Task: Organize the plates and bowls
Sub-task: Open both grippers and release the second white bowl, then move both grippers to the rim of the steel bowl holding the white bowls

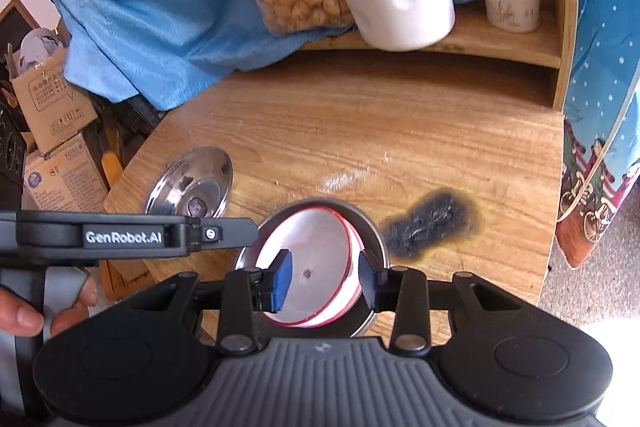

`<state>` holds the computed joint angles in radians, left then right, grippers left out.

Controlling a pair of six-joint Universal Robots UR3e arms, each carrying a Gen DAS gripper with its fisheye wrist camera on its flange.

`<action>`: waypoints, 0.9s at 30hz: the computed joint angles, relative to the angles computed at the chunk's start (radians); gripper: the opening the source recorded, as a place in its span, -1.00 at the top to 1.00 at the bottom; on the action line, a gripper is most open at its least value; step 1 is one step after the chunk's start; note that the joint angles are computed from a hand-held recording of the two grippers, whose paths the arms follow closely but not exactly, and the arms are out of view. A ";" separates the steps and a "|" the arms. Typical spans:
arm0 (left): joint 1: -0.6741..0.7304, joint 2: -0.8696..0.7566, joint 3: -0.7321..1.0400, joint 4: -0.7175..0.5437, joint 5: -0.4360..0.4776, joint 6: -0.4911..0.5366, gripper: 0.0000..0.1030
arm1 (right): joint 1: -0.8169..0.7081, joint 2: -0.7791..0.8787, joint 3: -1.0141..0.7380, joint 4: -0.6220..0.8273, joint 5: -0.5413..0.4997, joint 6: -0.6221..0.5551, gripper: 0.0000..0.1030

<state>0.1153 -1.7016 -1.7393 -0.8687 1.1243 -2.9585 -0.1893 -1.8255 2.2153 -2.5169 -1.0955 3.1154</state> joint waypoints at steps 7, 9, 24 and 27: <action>-0.001 0.000 -0.002 0.062 0.066 -0.036 -0.80 | -0.011 -0.026 0.009 -0.005 -0.033 0.033 -0.37; -0.001 -0.008 0.012 0.050 0.084 -0.027 -0.91 | -0.019 -0.035 0.018 -0.006 -0.036 0.041 -0.60; -0.020 -0.056 0.056 -0.030 0.239 0.044 -0.98 | 0.046 0.063 -0.076 0.108 -0.282 0.178 -0.99; -0.027 -0.065 0.057 -0.045 0.266 0.068 -0.98 | 0.036 0.064 -0.080 0.145 -0.299 0.193 -0.99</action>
<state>0.0887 -1.7666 -1.6828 -0.9142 1.3903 -2.8902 -0.1533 -1.7616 2.1356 -2.3723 -1.3946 3.3080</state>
